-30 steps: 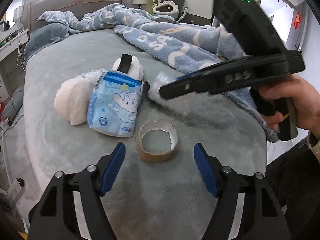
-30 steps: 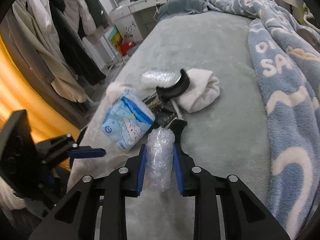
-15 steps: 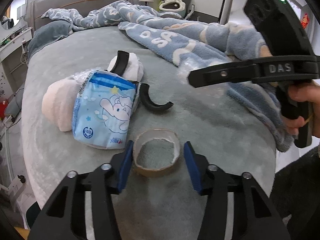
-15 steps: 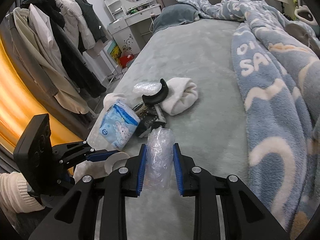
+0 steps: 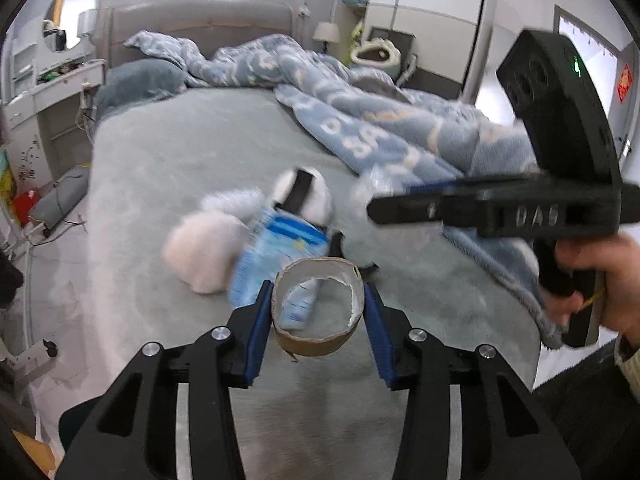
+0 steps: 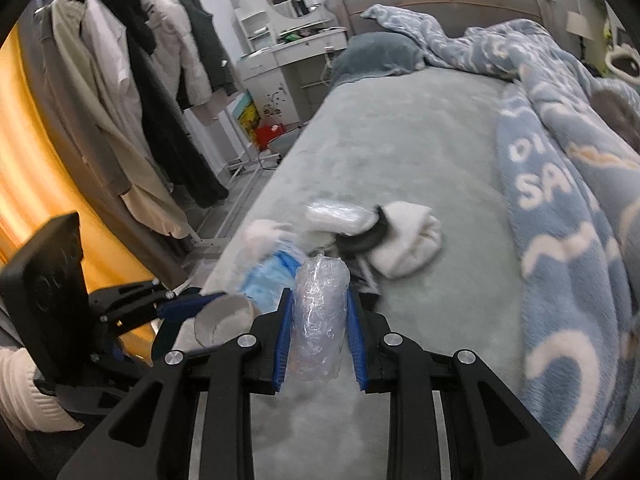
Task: Collect trash
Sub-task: 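Grasp the brown tape roll with the left gripper, then carry the tape roll and bubble wrap over the green bin with both grippers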
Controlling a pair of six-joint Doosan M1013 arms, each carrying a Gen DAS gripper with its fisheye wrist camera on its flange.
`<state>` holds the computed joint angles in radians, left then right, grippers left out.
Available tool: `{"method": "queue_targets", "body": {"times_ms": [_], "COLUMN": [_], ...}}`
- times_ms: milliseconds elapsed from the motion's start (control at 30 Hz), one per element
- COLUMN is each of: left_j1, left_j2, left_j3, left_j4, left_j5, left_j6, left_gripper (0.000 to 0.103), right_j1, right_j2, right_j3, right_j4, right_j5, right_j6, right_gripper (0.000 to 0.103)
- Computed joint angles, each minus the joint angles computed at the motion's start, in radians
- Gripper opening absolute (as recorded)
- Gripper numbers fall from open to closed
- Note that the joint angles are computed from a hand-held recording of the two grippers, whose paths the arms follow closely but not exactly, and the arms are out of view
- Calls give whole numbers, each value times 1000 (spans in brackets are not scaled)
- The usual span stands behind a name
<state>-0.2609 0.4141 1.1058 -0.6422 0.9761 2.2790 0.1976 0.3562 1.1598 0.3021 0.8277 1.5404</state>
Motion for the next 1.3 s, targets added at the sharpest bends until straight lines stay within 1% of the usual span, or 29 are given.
{"method": "queue_targets", "body": {"times_ms": [167, 400, 533, 700, 867, 1033, 1167, 1300], "left_j1": [20, 63, 87, 115, 145, 175, 198, 218], "left_j2": [-13, -21, -21, -14, -3, 22, 42, 54], "left_j3": [7, 12, 12, 7, -1, -18, -27, -28], "left_j4": [22, 64, 113, 188, 258, 314, 342, 366], "left_j5": [-35, -81, -105, -104, -75, 3, 58, 104], "left_j6": [-22, -66, -117, -203, -268, -366, -421, -455], "left_gripper": [47, 47, 47, 47, 47, 47, 47, 47], "right_j1": [28, 71, 93, 123, 155, 181, 199, 212], "right_j2": [29, 85, 123, 169, 217, 258, 289, 323], "right_j3": [-52, -145, -203, -277, -353, -416, -460, -510], "right_j4": [4, -4, -1, -4, 0, -21, -33, -33], "right_j5": [5, 30, 51, 79, 110, 138, 148, 178], "right_j6": [-21, -36, -45, -46, -59, -38, -16, -6], "right_gripper": [26, 26, 26, 26, 26, 26, 26, 26]}}
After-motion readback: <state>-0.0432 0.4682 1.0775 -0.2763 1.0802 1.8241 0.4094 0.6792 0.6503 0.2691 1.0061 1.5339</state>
